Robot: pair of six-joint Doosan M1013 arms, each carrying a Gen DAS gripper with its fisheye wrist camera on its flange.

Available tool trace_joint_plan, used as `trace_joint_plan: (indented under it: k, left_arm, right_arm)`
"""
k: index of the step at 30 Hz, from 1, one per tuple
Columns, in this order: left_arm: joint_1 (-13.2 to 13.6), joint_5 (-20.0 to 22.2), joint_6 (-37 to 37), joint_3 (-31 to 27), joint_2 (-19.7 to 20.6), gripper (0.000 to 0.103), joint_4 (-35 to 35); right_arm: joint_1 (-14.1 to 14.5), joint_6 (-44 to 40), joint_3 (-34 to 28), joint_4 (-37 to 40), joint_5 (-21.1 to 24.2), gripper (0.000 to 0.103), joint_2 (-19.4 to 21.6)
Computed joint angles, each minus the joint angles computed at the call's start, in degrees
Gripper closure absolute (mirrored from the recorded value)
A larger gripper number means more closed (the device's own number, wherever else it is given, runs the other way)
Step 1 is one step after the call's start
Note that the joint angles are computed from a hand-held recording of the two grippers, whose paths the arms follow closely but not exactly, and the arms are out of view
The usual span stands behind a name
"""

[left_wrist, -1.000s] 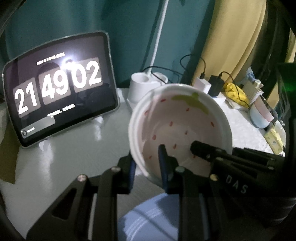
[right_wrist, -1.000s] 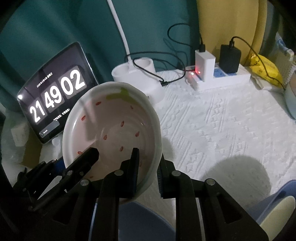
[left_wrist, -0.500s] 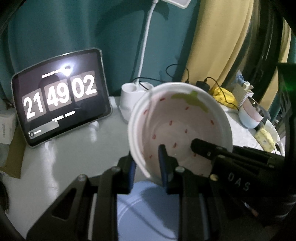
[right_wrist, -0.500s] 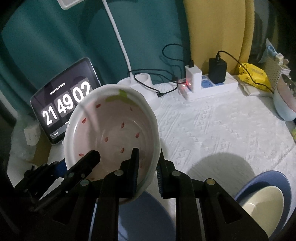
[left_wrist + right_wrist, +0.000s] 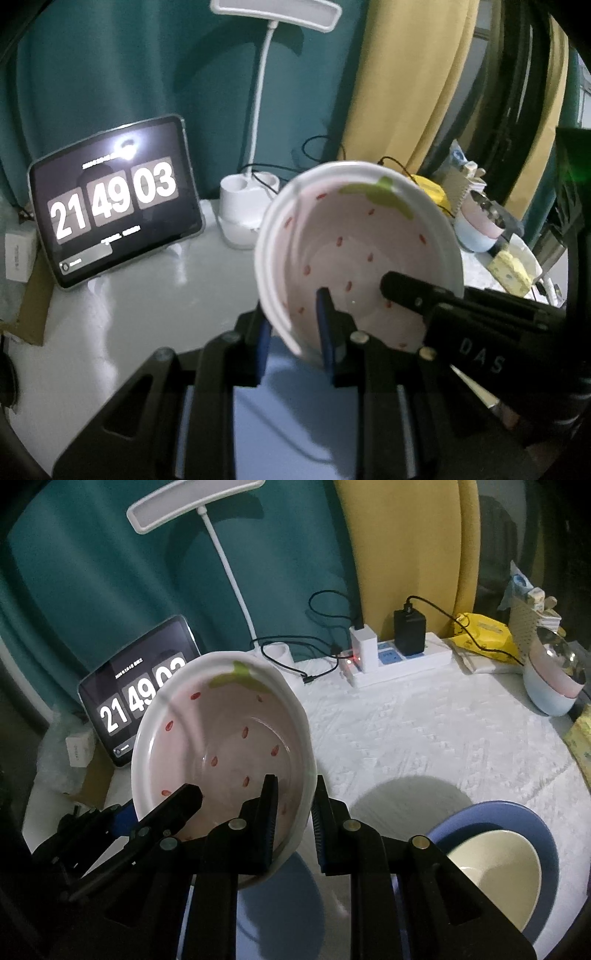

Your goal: Organize plates and bowls

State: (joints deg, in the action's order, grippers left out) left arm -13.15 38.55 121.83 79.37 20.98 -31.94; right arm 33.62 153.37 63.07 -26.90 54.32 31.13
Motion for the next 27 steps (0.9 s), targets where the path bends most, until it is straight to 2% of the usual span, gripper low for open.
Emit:
trace_joint_plan:
  k: [27]
  left_arm:
    - [-3.95, -0.86, 0.90, 4.80, -4.02, 0.080, 0.74]
  right_arm:
    - [0.73, 7.45, 9.98, -4.19, -2.21, 0.084, -7.07]
